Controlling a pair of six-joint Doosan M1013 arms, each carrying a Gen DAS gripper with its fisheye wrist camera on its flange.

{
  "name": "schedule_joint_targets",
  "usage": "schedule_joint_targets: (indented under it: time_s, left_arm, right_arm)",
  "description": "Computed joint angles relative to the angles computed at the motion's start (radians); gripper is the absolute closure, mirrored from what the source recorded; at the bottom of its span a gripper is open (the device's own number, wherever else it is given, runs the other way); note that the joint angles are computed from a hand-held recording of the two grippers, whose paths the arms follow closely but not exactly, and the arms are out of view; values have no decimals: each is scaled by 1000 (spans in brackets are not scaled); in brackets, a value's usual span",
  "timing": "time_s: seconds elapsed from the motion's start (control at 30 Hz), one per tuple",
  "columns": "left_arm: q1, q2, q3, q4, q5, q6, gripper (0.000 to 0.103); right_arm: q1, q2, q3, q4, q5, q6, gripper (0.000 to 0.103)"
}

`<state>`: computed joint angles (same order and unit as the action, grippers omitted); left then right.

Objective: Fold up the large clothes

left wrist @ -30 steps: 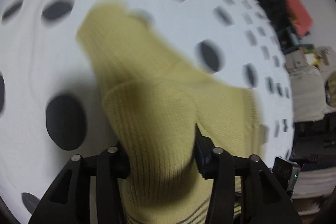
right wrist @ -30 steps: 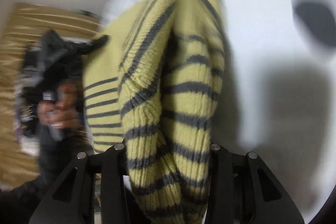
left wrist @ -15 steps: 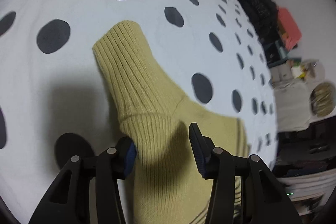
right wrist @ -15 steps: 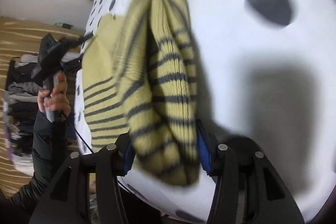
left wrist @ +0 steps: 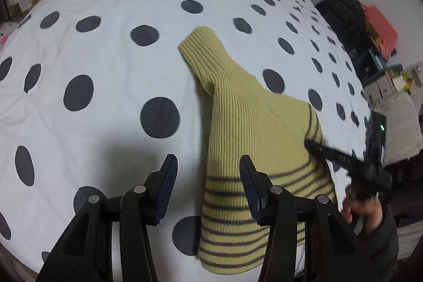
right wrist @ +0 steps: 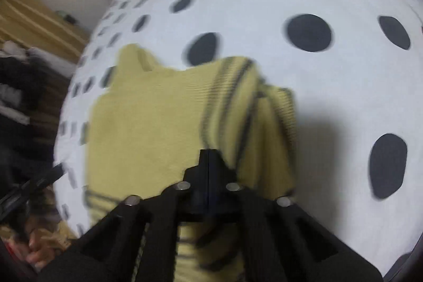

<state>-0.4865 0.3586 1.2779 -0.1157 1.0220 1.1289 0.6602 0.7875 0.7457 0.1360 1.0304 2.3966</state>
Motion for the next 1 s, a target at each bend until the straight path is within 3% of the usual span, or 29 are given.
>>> schedule_joint_targets:
  time_s: [0.03,0.1,0.23,0.3,0.37,0.47,0.5,0.57,0.63,0.7,0.77,0.83,0.9,0.93,0.97,1.0]
  left_arm:
    - [-7,6,-11,9,2,12,54]
    - [-13,20,-34,3,-7,30,54]
    - [-8,81,-118,-119,-87,137,52]
    - [-12,140,-193,-93,-62,128,47]
    - [-24,236,-312,34,55,69,46]
    - [-33,368,-476,182,276,36,58]
    - [-31,384,-500,198,304,29,59]
    - [-15,340,-454,140,239,-24,63]
    - [-12,242,-330,108,90,-58,62]
    - [-35,126,-190,143,-30,-99,59]
    - [-61,39,-76,146,-94,-117,59]
    - [-85,7,-18,135,-103,-100,59]
    - [-110,15,9,163,-61,-103,57]
    - [-114,40,9,178,-2,-127,57]
    - [-110,53,28,178,5,-156,46]
    - [-104,52,53,183,-6,-197,27]
  right_arm:
    - [-14,-22,53,33,-53,28,103]
    - [-22,-43,77,37,-63,56,103]
    - [8,-96,98,17,-97,-13,99]
    - [29,-108,113,34,-97,-50,99]
    - [43,-86,100,20,-23,-21,99]
    - [37,-113,215,72,-129,14,103]
    - [34,-115,222,82,-142,9,103]
    - [34,-119,203,63,-116,20,103]
    - [49,-143,201,-3,-105,16,100]
    - [66,-157,199,-39,-94,-3,100]
    - [77,-159,202,-48,-56,4,100]
    - [81,-131,187,-38,8,29,101]
    - [74,-129,226,7,-18,48,103]
    - [73,-135,250,13,-50,60,103]
    - [74,-134,248,6,-56,67,103]
    - [76,-130,236,-5,-38,64,103]
